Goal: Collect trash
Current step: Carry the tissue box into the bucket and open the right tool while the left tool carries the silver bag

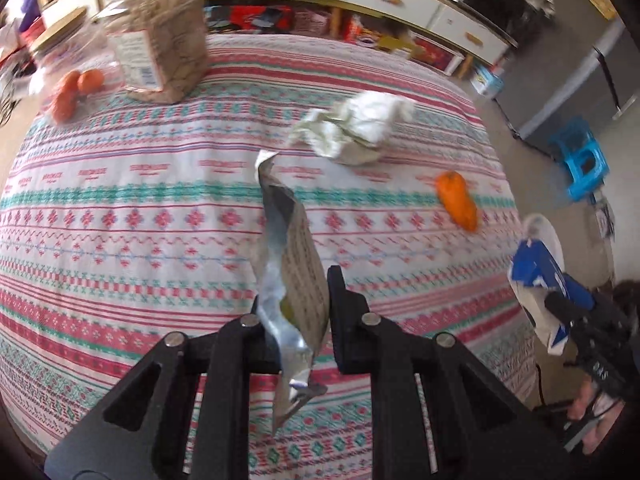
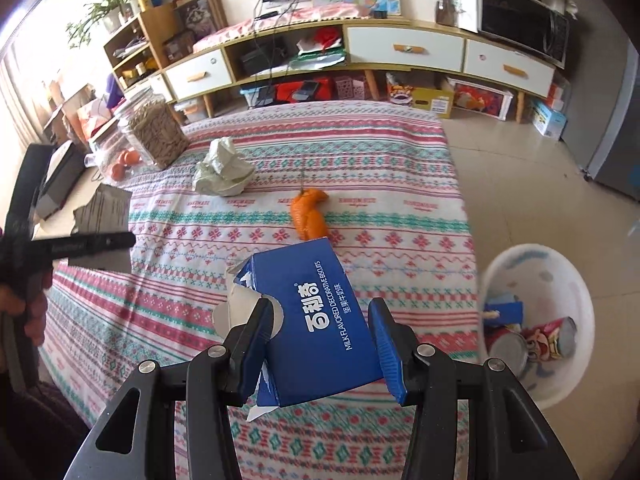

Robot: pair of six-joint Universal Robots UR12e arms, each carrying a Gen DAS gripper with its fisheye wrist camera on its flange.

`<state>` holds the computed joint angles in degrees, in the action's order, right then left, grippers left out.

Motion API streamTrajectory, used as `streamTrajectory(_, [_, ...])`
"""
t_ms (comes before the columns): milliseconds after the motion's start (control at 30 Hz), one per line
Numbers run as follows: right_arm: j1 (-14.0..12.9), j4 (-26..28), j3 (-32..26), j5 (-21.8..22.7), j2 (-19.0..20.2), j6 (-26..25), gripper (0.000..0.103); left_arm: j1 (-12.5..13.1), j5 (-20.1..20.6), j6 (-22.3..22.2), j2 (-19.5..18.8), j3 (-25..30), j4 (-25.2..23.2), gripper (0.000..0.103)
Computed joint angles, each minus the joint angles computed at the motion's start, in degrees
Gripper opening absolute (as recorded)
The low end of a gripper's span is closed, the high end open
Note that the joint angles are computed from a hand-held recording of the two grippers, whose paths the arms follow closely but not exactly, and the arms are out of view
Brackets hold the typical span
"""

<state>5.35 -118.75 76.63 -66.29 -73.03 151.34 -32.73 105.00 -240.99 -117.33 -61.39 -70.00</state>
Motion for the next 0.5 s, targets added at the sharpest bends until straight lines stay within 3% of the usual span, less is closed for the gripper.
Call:
streamTrajectory(167, [-2.0, -1.2, 0.3, -0.1, -0.1, 2.3, 0.05, -1.5, 0.5, 5.1, -3.3, 5.2, -0.5, 0.019])
streamTrajectory(500, [-6.3, -3.0, -0.1, -1.5, 0.1, 6.2, 0.05, -2.1, -2.2, 13.0, -10.0, 14.6, -0.9, 0.019])
